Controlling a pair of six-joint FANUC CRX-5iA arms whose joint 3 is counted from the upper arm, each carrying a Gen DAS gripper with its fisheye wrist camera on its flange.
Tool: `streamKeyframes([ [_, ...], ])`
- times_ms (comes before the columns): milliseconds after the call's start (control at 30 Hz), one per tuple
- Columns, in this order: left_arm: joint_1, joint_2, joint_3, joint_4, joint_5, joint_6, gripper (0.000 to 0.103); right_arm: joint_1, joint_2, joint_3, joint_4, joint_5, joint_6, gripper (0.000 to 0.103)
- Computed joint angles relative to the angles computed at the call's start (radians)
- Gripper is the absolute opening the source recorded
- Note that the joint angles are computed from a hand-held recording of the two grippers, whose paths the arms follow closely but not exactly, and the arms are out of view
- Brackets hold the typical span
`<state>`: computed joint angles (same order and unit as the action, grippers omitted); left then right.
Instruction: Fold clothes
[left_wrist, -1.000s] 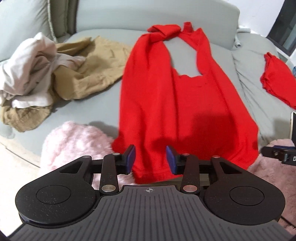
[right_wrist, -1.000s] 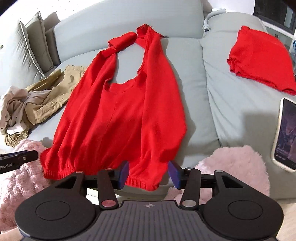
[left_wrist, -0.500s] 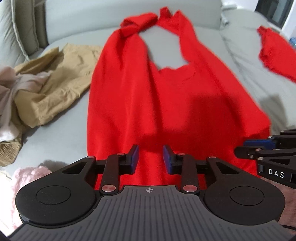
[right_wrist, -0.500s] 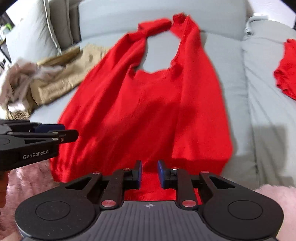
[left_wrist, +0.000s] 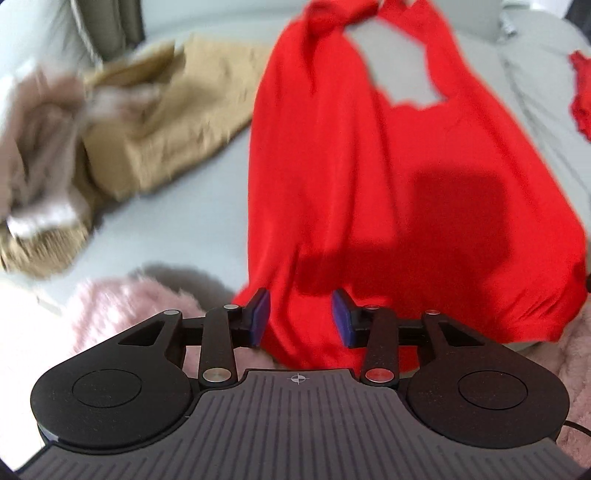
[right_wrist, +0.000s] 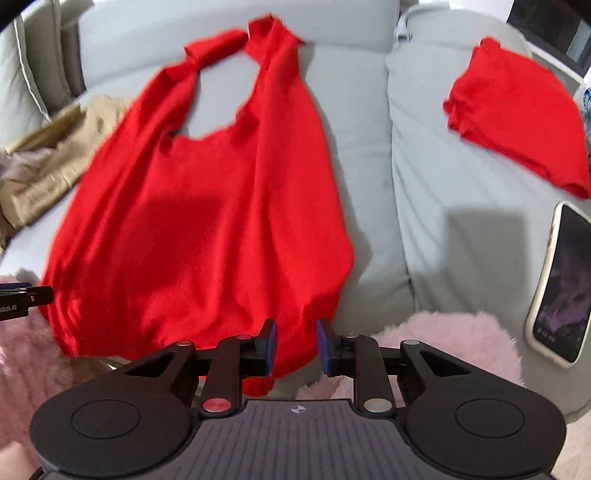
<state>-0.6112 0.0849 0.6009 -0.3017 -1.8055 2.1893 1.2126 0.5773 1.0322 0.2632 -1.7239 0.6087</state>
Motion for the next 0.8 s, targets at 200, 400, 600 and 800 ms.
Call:
streamKeyframes([
  [200,0.035,-0.021,-0.026,0.017,0.049,0.039,0.043,-0.013,-0.011,-0.024,-0.021,0.034,-0.048,0.026],
  [400,0.095,-0.066,-0.121,0.085,0.101,0.074,0.044,-0.023,-0.046,-0.097,-0.055,0.092,-0.069,0.026],
  [600,0.161,-0.102,-0.191,0.109,0.214,0.080,0.054,-0.059,-0.052,-0.127,-0.020,0.184,-0.070,0.037],
  [800,0.215,-0.033,-0.149,0.049,0.262,-0.003,0.063,-0.130,0.061,-0.004,0.020,0.176,-0.002,0.047],
])
